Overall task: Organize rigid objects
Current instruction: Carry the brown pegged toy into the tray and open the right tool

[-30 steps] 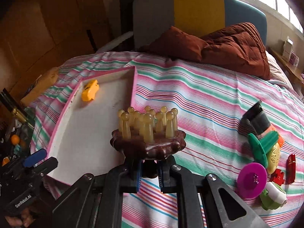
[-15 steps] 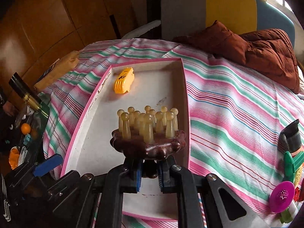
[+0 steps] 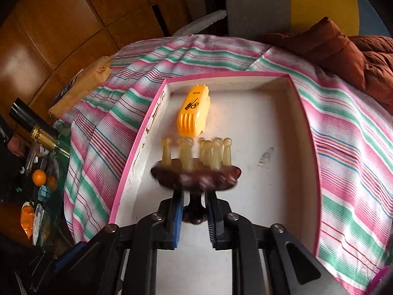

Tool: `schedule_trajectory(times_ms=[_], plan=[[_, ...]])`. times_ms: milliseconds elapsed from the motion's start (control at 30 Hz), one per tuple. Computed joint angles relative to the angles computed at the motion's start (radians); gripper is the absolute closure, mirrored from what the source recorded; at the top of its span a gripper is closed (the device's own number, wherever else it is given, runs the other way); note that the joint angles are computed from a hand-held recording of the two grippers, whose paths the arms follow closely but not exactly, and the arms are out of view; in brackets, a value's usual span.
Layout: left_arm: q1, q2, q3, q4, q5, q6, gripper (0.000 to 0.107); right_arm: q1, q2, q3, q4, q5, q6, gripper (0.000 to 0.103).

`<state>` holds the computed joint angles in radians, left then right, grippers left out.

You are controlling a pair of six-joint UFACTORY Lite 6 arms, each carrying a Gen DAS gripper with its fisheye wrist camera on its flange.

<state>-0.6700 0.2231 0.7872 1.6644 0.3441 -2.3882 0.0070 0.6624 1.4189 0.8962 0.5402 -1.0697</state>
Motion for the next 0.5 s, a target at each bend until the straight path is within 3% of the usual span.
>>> schedule_trajectory(times_ms=[200, 500], plan=[[0.008, -0.002, -0.006, 0.005, 0.003, -0.008, 0.051, 0.006, -0.017, -0.017, 0.04, 0.008, -0.051, 0.077], [-0.019, -0.021, -0.003, -0.031, 0.028, 0.034, 0.049, -0.058, -0.204, -0.215, 0.161, 0.002, -0.242, 0.068]])
